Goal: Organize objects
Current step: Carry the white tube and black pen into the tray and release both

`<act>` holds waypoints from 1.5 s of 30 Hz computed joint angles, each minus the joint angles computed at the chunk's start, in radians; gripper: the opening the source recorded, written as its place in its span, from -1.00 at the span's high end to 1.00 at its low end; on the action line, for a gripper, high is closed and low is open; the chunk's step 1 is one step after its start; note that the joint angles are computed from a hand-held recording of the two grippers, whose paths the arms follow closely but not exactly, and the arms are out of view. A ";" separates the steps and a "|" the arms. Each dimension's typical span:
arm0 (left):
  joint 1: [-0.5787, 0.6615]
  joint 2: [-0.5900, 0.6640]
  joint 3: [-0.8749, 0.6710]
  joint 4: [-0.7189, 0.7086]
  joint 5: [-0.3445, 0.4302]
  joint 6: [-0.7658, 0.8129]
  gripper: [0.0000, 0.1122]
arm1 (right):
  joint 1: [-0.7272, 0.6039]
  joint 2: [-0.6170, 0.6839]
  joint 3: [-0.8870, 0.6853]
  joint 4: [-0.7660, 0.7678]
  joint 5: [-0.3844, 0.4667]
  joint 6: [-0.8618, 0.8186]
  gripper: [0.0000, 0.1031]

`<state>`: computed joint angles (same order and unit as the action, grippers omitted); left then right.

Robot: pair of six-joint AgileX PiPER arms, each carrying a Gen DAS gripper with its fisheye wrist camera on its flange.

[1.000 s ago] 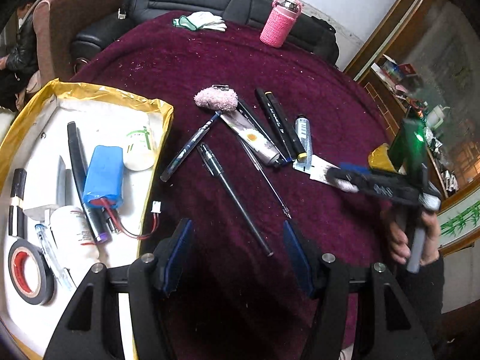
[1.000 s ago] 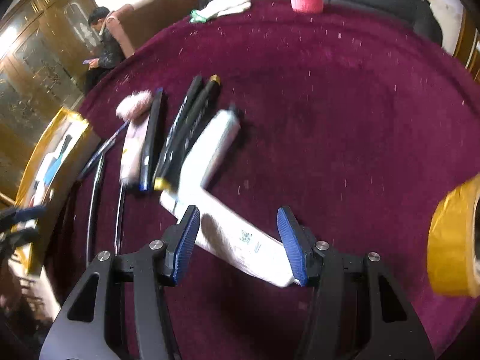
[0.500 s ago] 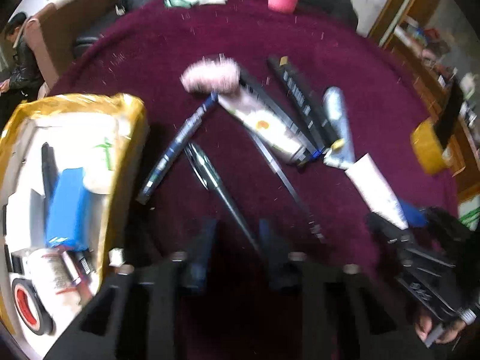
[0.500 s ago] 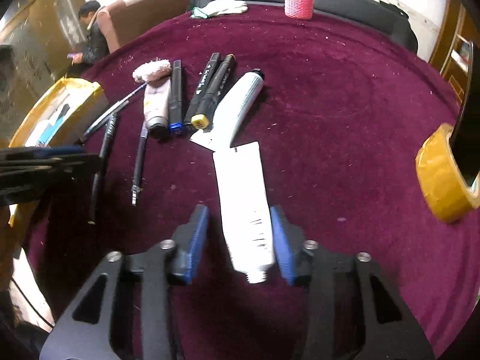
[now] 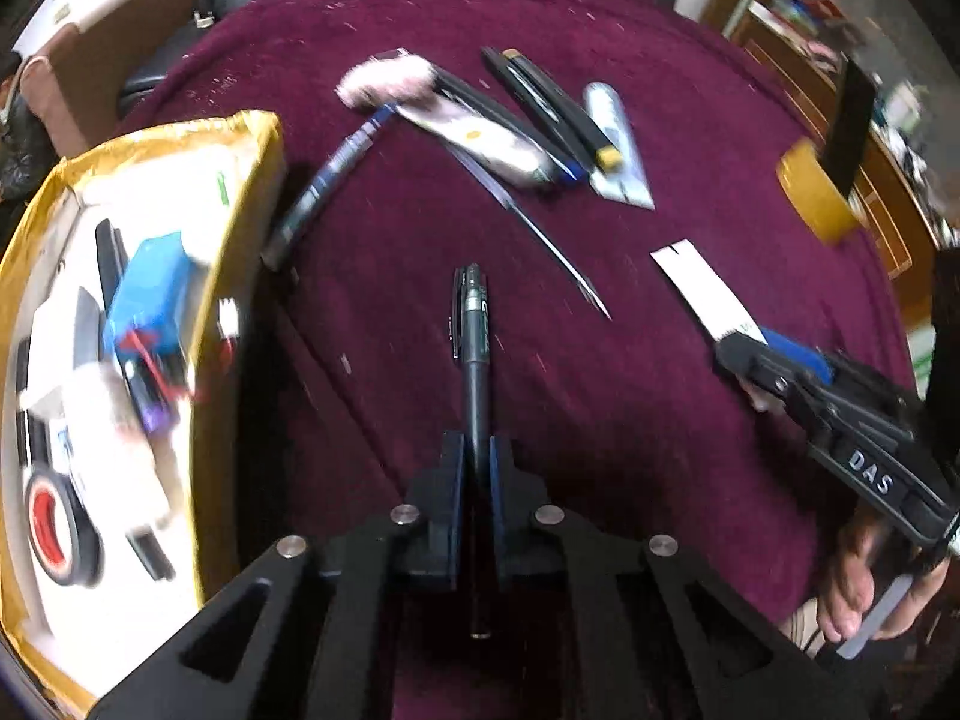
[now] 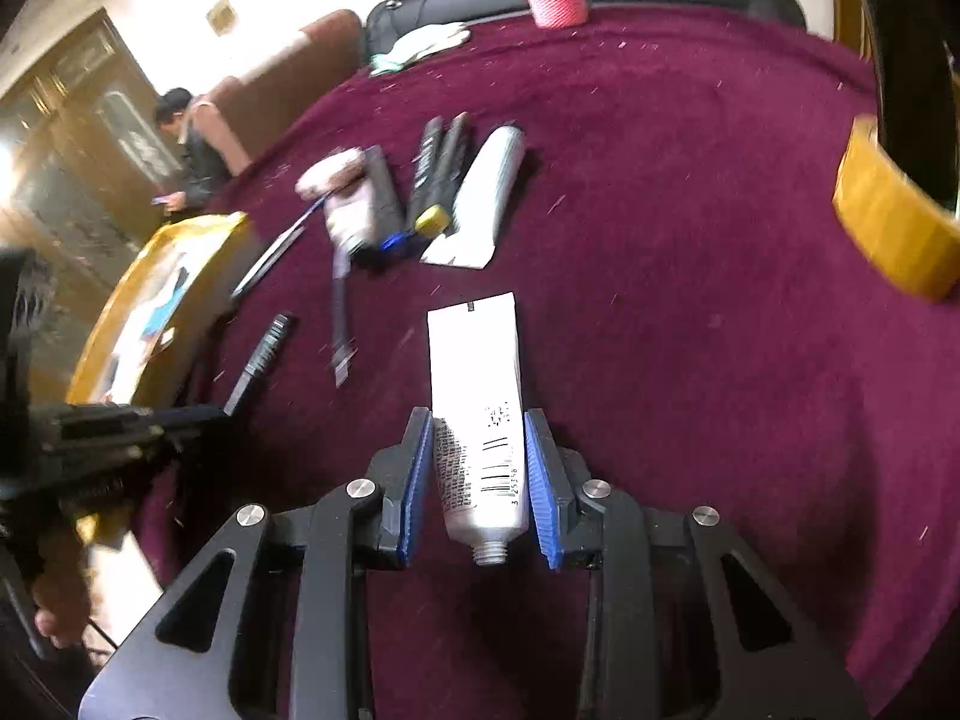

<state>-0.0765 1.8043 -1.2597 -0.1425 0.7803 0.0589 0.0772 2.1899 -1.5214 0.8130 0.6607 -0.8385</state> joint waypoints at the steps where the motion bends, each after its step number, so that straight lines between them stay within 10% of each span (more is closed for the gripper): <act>1: -0.012 -0.012 0.014 0.019 -0.012 -0.009 0.89 | 0.001 -0.014 0.029 0.016 -0.013 -0.018 0.42; 14: -0.075 -0.024 0.085 0.188 -0.155 -0.099 0.90 | 0.136 -0.118 0.216 -0.276 -0.328 0.160 0.42; 21: 0.038 -0.171 0.181 -0.168 -0.151 0.167 0.90 | 0.029 -0.147 0.225 0.222 -0.086 -0.213 0.43; 29: 0.279 -0.306 0.230 -0.376 -0.021 0.339 0.90 | 0.100 -0.186 0.224 0.356 0.130 -0.293 0.43; 45: 0.550 -0.001 -0.100 -0.261 0.054 0.287 0.90 | 0.405 0.247 -0.650 -0.101 0.245 0.351 0.42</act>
<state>0.4737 1.8036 -1.3599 -0.4039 0.8346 0.3458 0.4827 2.4371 -2.1716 0.7124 0.9052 -0.4873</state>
